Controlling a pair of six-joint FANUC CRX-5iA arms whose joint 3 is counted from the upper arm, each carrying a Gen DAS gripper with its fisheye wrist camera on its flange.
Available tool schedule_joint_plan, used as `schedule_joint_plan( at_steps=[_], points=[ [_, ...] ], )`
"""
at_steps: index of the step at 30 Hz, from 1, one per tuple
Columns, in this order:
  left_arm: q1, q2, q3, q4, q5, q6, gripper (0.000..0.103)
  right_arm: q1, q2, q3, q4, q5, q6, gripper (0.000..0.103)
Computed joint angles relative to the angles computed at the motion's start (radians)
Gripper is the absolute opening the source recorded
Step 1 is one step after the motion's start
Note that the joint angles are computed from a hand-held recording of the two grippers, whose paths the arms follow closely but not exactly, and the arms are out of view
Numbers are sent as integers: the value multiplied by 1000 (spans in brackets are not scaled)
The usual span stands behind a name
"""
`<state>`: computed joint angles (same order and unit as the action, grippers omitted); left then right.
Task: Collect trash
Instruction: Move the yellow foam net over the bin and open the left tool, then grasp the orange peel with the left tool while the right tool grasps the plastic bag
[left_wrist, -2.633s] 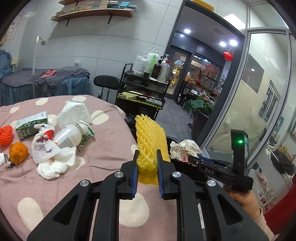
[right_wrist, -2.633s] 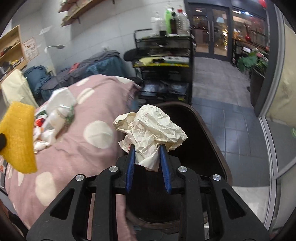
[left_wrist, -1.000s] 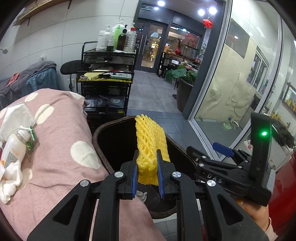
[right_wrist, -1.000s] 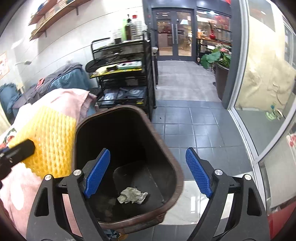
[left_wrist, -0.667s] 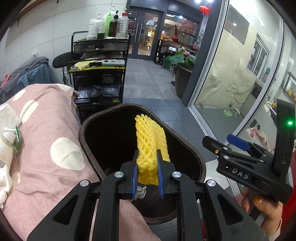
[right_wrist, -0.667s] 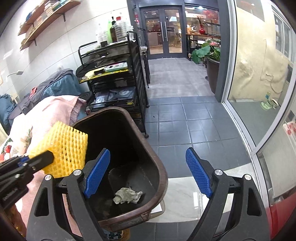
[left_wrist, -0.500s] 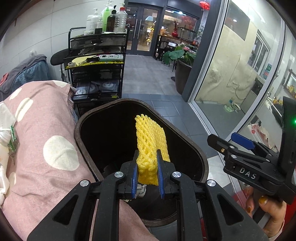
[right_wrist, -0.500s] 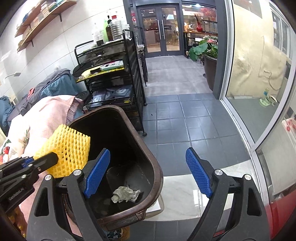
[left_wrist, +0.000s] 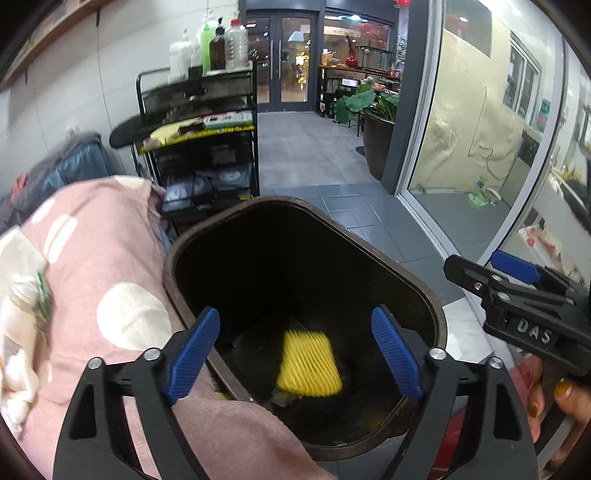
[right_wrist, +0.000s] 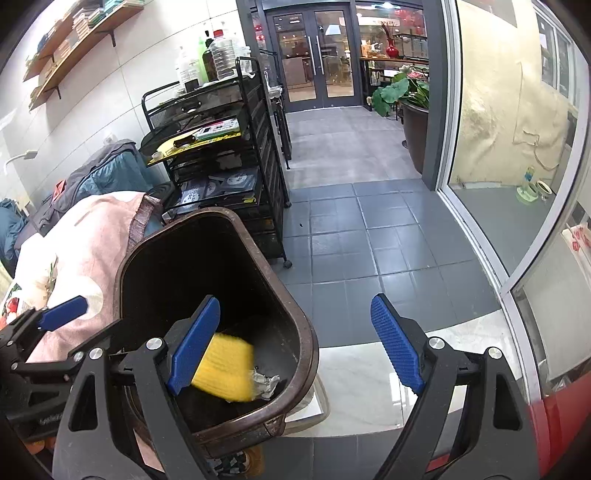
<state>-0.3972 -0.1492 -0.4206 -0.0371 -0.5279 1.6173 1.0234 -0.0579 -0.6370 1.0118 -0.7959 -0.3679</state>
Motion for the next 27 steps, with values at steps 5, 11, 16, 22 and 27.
schedule_joint_plan(
  at_steps=[5, 11, 16, 22, 27],
  points=[
    [-34, -30, 16, -144, 1, 103, 95, -3, -5, -6, 4, 13, -13, 86],
    [-54, -42, 38, -222, -32, 163, 97, -3, -6, -5, 20, 24, -14, 86],
    [-31, -90, 6, -198, -20, 163, 97, 2, -6, 0, 41, 33, -12, 86],
    [-9, -194, -45, -222, -17, 207, 97, 9, -3, 6, 88, 59, -19, 86],
    [9, -293, -85, -282, -32, 279, 97, 18, 17, 28, 122, 113, -3, 87]
  ],
)
